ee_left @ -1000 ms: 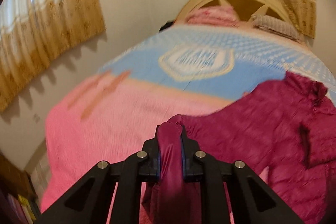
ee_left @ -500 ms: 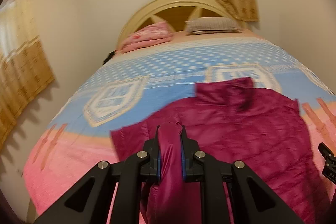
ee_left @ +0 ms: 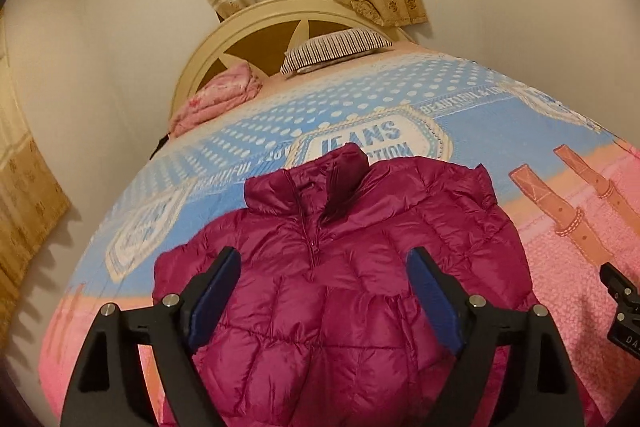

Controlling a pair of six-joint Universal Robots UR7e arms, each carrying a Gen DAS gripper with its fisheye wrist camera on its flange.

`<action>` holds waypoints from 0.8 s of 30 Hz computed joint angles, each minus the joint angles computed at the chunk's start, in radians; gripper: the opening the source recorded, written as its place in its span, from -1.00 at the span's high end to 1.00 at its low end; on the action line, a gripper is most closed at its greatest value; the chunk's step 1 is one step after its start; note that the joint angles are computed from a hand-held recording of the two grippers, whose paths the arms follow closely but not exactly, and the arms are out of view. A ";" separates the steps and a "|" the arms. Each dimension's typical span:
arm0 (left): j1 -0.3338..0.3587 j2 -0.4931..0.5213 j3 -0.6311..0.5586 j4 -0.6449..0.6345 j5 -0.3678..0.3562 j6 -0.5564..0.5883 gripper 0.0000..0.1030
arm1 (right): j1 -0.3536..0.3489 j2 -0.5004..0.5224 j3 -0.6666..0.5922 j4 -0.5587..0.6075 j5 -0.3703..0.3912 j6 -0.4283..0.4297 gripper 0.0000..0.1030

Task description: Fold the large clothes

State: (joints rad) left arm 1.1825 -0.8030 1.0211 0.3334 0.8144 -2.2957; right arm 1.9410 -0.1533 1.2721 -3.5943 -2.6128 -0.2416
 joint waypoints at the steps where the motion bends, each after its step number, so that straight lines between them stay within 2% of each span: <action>1: 0.005 -0.004 0.000 -0.003 0.000 0.000 -0.67 | -0.004 -0.006 0.012 -0.002 0.003 0.011 -0.73; 5: 0.044 0.017 -0.072 -0.022 -0.047 0.038 -0.68 | -0.010 -0.021 0.037 0.013 0.051 0.065 -0.73; 9: 0.099 0.037 -0.160 -0.025 -0.101 0.074 -0.68 | 0.002 -0.010 0.001 0.089 0.130 0.115 -0.73; 12: 0.143 0.046 -0.234 -0.012 -0.132 0.071 -0.68 | 0.019 0.016 -0.060 0.157 0.191 0.128 -0.73; 18: 0.221 0.093 -0.409 0.043 -0.178 0.035 -0.68 | 0.055 0.125 -0.270 0.328 0.280 0.114 -0.69; 21: 0.254 0.132 -0.506 0.116 -0.193 -0.022 -0.68 | 0.053 0.176 -0.372 0.466 0.363 0.138 -0.44; 22: 0.265 0.143 -0.532 0.141 -0.194 -0.036 -0.68 | 0.047 0.191 -0.406 0.526 0.388 0.164 -0.27; 24: 0.282 0.154 -0.552 0.156 -0.199 -0.039 -0.68 | 0.039 0.217 -0.460 0.611 0.414 0.196 0.21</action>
State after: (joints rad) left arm 1.4649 -0.6490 0.4687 0.4896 0.6156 -2.3349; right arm 1.9795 0.0635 0.8118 -2.9836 -2.1991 -0.0459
